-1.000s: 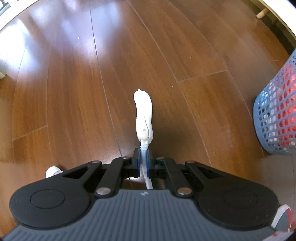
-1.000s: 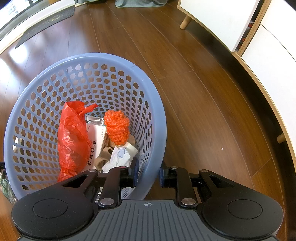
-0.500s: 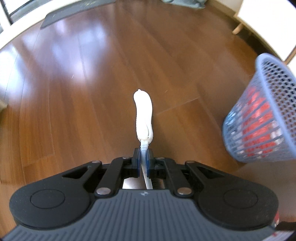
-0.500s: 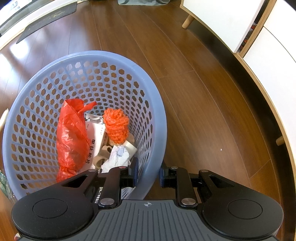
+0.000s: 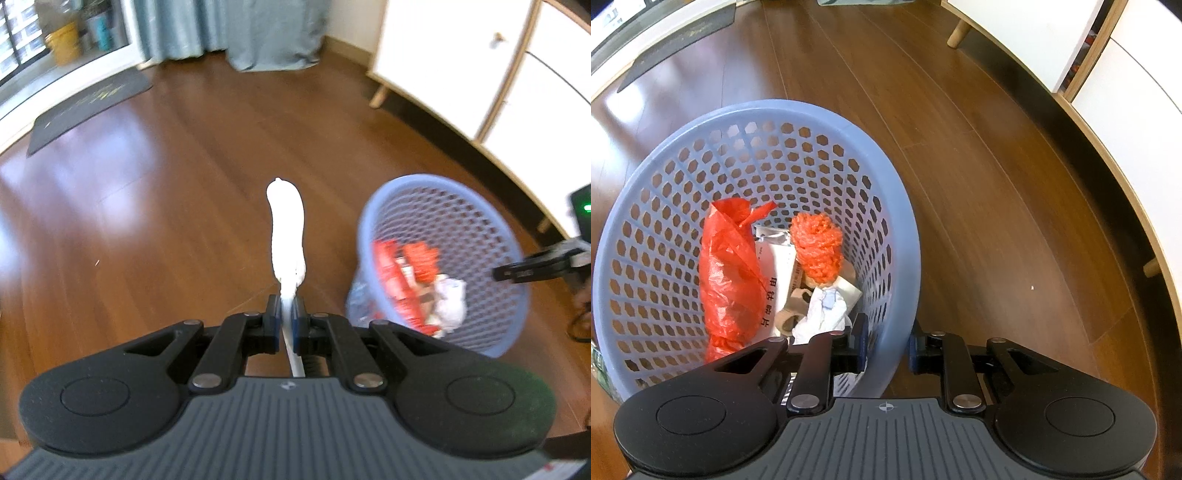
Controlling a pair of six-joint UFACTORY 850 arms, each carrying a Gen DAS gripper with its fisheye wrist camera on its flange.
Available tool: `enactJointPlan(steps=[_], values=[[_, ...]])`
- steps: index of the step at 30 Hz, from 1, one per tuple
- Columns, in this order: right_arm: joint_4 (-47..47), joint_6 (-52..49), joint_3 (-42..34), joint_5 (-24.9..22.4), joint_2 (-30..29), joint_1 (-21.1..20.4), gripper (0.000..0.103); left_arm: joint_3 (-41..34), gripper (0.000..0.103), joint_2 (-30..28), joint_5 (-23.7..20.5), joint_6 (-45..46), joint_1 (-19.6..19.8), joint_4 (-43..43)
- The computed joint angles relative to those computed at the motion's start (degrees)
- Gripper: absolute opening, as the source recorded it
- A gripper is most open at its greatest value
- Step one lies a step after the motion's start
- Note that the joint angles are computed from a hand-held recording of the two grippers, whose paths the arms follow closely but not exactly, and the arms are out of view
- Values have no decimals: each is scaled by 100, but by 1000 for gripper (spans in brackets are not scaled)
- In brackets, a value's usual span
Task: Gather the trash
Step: 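Carry the white handle over the basket and open the left gripper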
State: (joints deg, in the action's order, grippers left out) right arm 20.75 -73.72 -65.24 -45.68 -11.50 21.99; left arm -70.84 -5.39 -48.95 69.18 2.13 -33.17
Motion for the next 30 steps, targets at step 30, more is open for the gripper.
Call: enactJointPlan(steps=[30], values=[[161, -355, -144, -244, -147, -111, 17, 90, 23, -128, 189, -570, -527, 524]])
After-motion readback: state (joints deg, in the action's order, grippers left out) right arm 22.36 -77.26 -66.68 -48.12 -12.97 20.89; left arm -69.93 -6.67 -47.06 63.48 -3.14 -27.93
